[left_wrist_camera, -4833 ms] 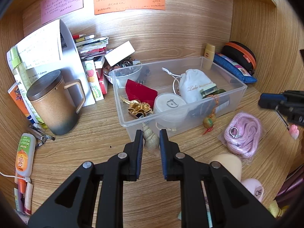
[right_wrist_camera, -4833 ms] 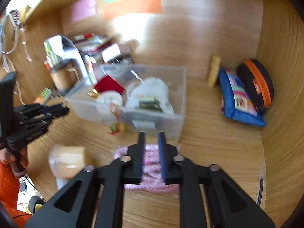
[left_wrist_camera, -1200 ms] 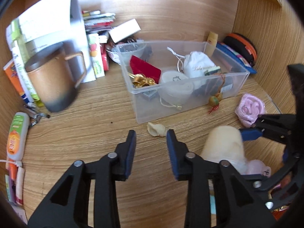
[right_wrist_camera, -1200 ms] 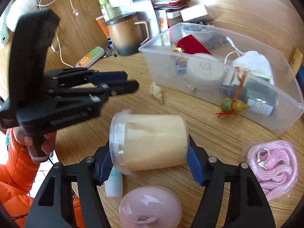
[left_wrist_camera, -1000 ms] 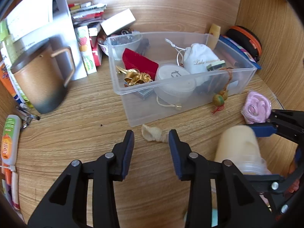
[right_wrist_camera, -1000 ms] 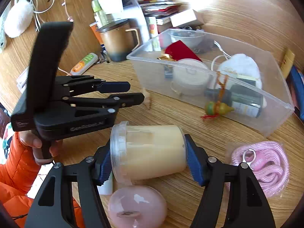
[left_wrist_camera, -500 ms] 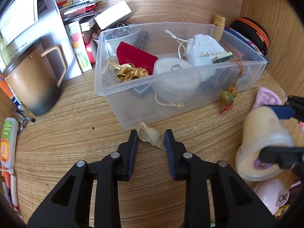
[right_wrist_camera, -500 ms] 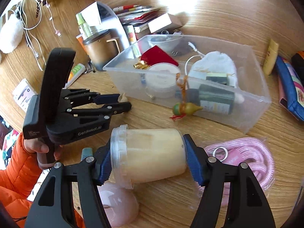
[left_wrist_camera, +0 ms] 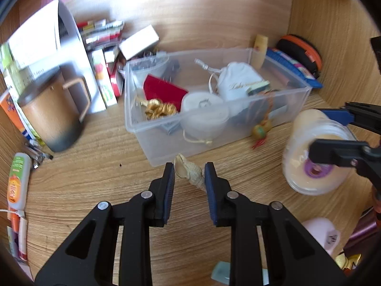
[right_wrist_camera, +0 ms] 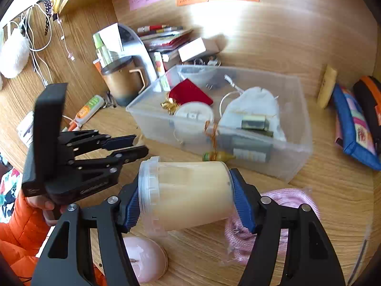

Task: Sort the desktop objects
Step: 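Lift the cream jar with the right tool while the left tool holds the seashell, then lower the seashell into the box with the left tool while the right tool lowers the cream jar there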

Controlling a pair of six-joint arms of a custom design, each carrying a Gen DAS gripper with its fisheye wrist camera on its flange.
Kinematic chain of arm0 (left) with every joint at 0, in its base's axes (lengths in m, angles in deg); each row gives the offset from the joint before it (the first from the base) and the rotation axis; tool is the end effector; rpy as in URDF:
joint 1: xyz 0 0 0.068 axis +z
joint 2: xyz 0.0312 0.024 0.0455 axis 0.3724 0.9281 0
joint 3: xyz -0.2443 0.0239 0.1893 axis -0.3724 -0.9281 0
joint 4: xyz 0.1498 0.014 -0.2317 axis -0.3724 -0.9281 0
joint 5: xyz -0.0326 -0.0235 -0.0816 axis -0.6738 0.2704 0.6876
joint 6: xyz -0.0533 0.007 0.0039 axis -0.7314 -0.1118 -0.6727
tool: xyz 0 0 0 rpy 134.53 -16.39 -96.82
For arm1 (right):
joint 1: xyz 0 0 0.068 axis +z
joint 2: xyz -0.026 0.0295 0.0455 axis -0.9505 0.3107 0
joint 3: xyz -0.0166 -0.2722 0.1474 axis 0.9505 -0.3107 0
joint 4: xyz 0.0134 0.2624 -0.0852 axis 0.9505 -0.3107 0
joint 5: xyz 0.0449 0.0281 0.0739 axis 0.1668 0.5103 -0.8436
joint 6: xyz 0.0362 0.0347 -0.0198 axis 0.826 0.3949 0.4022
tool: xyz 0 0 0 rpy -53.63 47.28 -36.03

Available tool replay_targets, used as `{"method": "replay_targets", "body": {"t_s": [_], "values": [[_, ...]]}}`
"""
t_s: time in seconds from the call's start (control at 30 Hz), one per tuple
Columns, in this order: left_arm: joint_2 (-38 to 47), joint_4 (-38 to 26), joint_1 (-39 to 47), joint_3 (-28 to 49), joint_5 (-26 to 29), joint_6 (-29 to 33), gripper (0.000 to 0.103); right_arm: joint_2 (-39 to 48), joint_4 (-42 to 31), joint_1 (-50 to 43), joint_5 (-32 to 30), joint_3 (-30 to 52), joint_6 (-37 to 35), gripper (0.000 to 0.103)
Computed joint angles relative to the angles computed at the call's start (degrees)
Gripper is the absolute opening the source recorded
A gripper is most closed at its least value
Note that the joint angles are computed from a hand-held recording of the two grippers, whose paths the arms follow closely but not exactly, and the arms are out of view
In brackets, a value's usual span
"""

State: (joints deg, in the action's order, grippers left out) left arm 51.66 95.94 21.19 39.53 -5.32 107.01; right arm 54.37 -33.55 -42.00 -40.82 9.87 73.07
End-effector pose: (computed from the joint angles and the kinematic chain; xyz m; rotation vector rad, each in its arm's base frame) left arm 0.1744 -0.0124 0.0787 0.5122 2.3444 -0.2186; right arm 0.1597 0.0913 0.0971 -0.3342 2.3709 0.3492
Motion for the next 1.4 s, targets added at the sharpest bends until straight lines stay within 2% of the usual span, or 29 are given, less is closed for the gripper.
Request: {"method": "replay_targets", "body": {"t_s": [0.3,0.6,0.87,1.4], "values": [[-16.6,-12.4,1.7,0.4,4.0,0.3,0.025,-7.5,-7.1,-2.3,0.9,1.8,-0.6,0.063],[-20.1,-17.0,2.2,2.7,5.7,0.4,0.025,-12.2,-12.1,-4.1,2.1,4.0,-2.5,0.063],[-16.0,-15.0,3.4,5.0,6.6,0.7,0.025,-9.9,-12.6,-6.9,1.4,7.5,-4.8,0.063],[-3.5,-9.9,4.2,10.6,6.6,1.1,0.025,5.3,-6.8,-11.2,-3.4,15.3,-6.6,0.063]]}}
